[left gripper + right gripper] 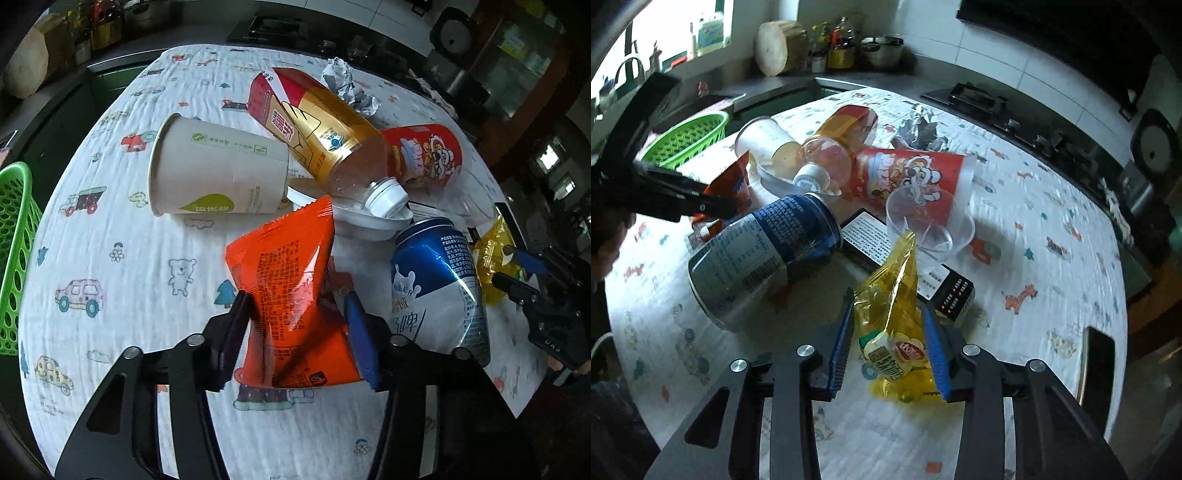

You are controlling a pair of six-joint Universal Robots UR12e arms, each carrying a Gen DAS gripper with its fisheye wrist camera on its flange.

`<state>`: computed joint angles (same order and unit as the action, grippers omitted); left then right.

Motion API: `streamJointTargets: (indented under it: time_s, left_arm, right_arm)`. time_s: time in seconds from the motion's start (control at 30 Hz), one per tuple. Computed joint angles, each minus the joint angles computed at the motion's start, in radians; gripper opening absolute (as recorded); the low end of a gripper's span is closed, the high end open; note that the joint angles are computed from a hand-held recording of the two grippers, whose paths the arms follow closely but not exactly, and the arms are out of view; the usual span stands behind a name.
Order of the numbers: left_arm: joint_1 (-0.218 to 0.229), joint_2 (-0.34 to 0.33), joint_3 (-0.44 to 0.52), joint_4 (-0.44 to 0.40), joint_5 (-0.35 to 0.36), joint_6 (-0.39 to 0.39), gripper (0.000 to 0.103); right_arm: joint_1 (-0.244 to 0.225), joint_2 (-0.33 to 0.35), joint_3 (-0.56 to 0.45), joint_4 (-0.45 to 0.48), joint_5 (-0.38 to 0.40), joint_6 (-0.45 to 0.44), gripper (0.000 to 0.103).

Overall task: Collect trash
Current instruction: 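Grasp the orange snack bag with the left tool while the right tool grasps the yellow snack bag, then carry the orange bag with the left tool while the right tool carries the yellow bag to the basket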

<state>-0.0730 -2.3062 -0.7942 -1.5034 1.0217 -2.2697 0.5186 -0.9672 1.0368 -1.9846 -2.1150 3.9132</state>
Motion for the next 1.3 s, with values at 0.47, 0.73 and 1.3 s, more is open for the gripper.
streamJointTargets:
  time_s: [0.47, 0.73, 1.3]
  left_arm:
    - [0.025, 0.019, -0.018, 0.008, -0.051, 0.04, 0.034]
    - [0.054, 0.031, -0.016, 0.023, -0.094, 0.05, 0.034]
    - [0.144, -0.097, 0.221, 0.12, -0.151, -0.16, 0.034]
  right_arm:
    - [0.011, -0.019, 0.018, -0.024, -0.014, 0.078, 0.028]
    - [0.02, 0.002, -0.038, -0.038, -0.034, 0.063, 0.027]
    - [0.011, 0.247, -0.472, -0.089, 0.036, -0.139, 0.027]
